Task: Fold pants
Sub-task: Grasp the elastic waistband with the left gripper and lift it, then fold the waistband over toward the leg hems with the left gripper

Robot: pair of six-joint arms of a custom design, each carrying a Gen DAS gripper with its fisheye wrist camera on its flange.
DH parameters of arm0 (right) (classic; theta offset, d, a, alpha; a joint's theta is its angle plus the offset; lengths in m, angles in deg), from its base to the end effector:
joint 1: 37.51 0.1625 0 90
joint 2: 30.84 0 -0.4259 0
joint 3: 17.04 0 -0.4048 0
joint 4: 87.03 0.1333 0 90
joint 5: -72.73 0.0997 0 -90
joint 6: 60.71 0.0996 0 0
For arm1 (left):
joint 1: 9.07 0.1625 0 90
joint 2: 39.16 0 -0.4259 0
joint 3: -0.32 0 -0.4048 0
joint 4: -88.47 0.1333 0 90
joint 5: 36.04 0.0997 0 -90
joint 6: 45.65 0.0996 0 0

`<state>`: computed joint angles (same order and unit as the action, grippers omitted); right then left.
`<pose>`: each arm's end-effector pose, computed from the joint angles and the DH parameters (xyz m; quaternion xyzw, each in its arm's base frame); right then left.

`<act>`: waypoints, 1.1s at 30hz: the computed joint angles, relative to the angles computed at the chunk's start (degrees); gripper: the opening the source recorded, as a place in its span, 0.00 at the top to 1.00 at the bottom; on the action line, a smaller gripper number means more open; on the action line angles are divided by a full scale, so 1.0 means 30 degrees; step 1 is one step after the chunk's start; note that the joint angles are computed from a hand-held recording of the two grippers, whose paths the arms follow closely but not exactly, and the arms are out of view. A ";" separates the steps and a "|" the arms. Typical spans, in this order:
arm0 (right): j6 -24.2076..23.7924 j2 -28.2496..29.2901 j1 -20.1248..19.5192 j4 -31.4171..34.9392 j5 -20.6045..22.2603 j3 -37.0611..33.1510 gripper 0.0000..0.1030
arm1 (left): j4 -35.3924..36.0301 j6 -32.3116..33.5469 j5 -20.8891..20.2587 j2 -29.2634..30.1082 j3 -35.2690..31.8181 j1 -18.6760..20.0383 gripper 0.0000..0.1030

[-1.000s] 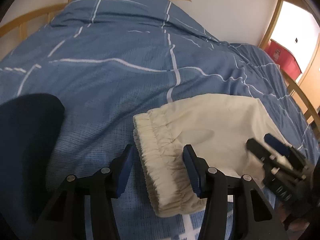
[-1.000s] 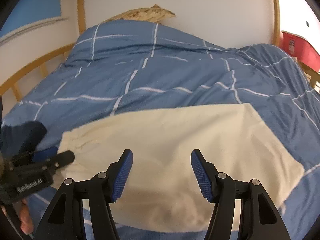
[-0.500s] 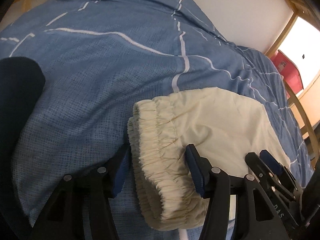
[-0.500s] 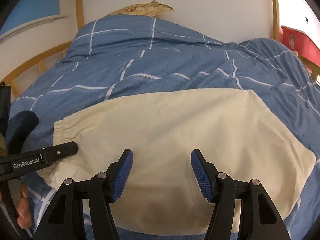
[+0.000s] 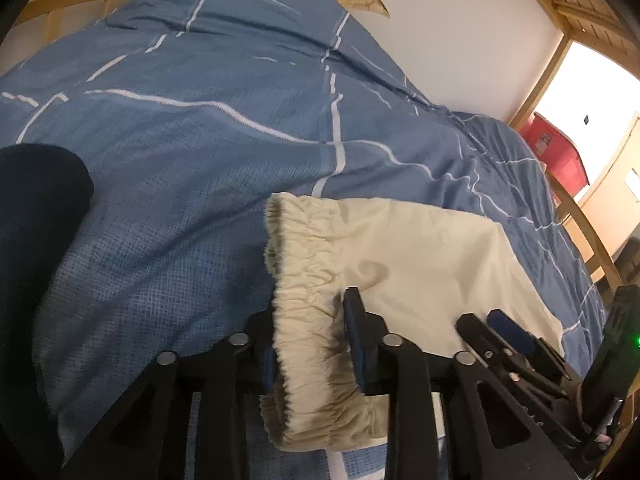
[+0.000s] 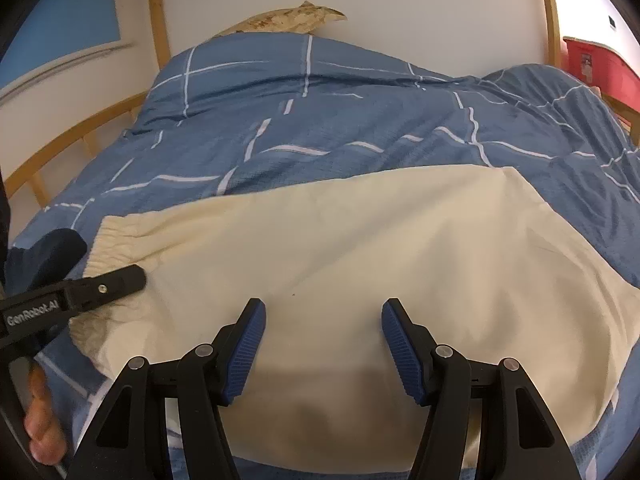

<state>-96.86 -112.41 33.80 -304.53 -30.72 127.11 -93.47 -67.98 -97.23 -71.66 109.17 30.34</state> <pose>-0.0171 -0.3942 0.2737 0.0651 -0.8378 0.4276 0.3332 -0.3286 -0.5046 -0.0593 0.2015 0.9388 -0.2521 0.1202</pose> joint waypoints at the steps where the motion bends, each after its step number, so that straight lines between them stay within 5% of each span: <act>1: 0.0004 0.0022 0.0020 -0.0004 -0.0029 -0.0023 0.40 | 0.0186 -0.0327 -0.0302 -0.0048 -0.0029 0.0190 0.62; 5: -0.0132 0.0120 0.0087 -0.0232 -0.0118 -0.0002 0.40 | 0.1337 -0.1274 -0.1089 -0.0197 -0.0191 0.0741 0.55; 13: -0.0515 0.0244 0.0199 -0.0643 -0.0054 0.0063 0.40 | 0.1305 -0.0586 0.0964 -0.0247 -0.0016 -0.0531 0.79; 18: -0.0543 -0.0495 0.0080 -0.0483 0.0925 0.0375 0.40 | 0.3148 -0.1136 0.1766 -0.0728 -0.0456 -0.1206 0.81; 21: -0.0560 -0.0894 0.0528 -0.0095 0.0230 0.0240 0.40 | 0.4901 -0.1753 0.2446 -0.0887 -0.1038 -0.1694 0.82; 33: 0.0156 -0.6045 0.0423 0.8989 -0.0681 -0.1758 0.40 | 1.3502 -0.2514 0.4160 0.0535 -0.6304 -0.3546 0.82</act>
<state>-96.39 -130.55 35.06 -277.57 -32.76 121.84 -52.97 -75.52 -84.75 -70.05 90.25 19.70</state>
